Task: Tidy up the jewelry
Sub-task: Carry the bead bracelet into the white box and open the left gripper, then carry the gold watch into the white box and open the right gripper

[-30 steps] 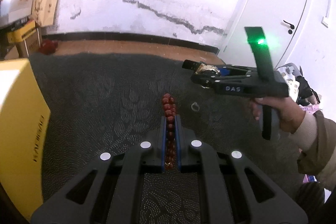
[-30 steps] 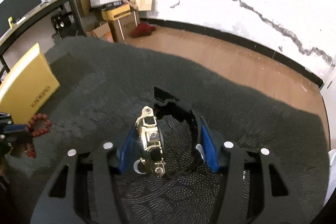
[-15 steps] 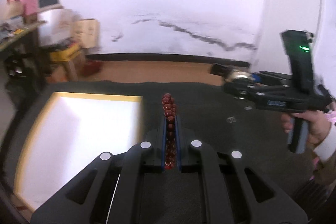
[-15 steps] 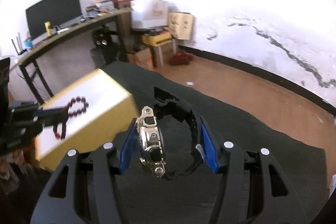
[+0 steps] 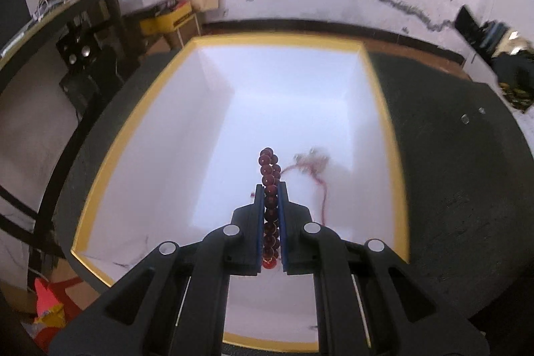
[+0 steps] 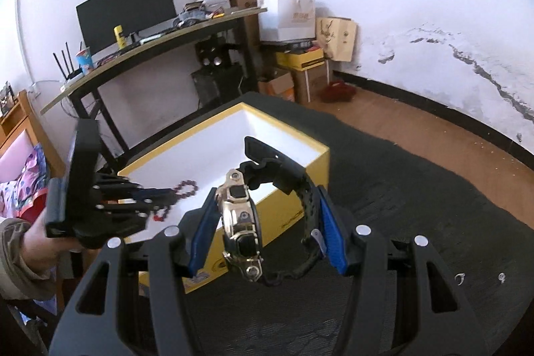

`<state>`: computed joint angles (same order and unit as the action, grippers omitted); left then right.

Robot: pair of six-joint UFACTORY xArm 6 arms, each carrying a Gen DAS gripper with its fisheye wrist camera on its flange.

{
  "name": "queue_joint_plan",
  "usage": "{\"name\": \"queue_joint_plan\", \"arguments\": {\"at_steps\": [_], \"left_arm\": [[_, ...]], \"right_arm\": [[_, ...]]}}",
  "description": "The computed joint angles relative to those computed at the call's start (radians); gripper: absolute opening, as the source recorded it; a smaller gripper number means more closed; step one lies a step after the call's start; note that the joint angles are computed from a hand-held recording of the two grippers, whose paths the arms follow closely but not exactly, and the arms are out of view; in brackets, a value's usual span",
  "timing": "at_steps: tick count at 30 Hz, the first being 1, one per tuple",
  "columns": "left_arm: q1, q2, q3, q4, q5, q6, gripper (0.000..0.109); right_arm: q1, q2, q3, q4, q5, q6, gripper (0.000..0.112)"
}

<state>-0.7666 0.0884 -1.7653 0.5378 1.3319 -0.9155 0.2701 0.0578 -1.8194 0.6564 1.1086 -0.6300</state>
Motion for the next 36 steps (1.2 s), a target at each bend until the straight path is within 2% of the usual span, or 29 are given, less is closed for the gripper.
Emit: {"name": "queue_joint_plan", "arguments": {"at_steps": [7,15,17,18,19,22,24,29,32,36], "left_arm": [[0.064,-0.003,0.065,-0.081,-0.012,0.011,0.007],[0.063,-0.001,0.057,-0.074,0.023,-0.005,0.010],[0.065,-0.007,0.056,-0.065,0.027,-0.011,0.024],[0.058,-0.014,0.058,-0.047,0.034,-0.026,0.054],[0.045,-0.016,0.053,-0.030,0.045,-0.047,0.078],[0.019,-0.028,0.036,0.018,0.073,-0.082,0.084],[0.004,-0.028,0.018,0.035,0.105,-0.094,0.096],[-0.038,-0.065,0.018,0.063,0.149,-0.109,0.097],[-0.055,-0.089,0.028,0.078,0.169,-0.113,0.097],[-0.060,-0.129,0.056,0.090,0.179,-0.119,0.097]], "right_arm": [[0.024,0.017,-0.010,-0.030,0.006,0.016,0.056],[0.032,0.010,0.001,-0.043,0.009,0.018,0.056],[0.035,0.011,0.001,-0.045,0.006,0.020,0.056],[0.036,0.012,-0.001,-0.046,0.007,0.020,0.056],[0.038,0.015,-0.005,-0.045,0.007,0.020,0.056],[0.048,0.038,-0.034,-0.048,0.008,0.023,0.056],[0.064,0.072,-0.081,-0.052,0.011,0.036,0.056],[0.130,0.209,-0.256,-0.087,0.028,0.096,0.056],[0.171,0.324,-0.399,-0.122,0.078,0.148,0.056],[0.221,0.426,-0.510,-0.181,0.144,0.182,0.056]]}}
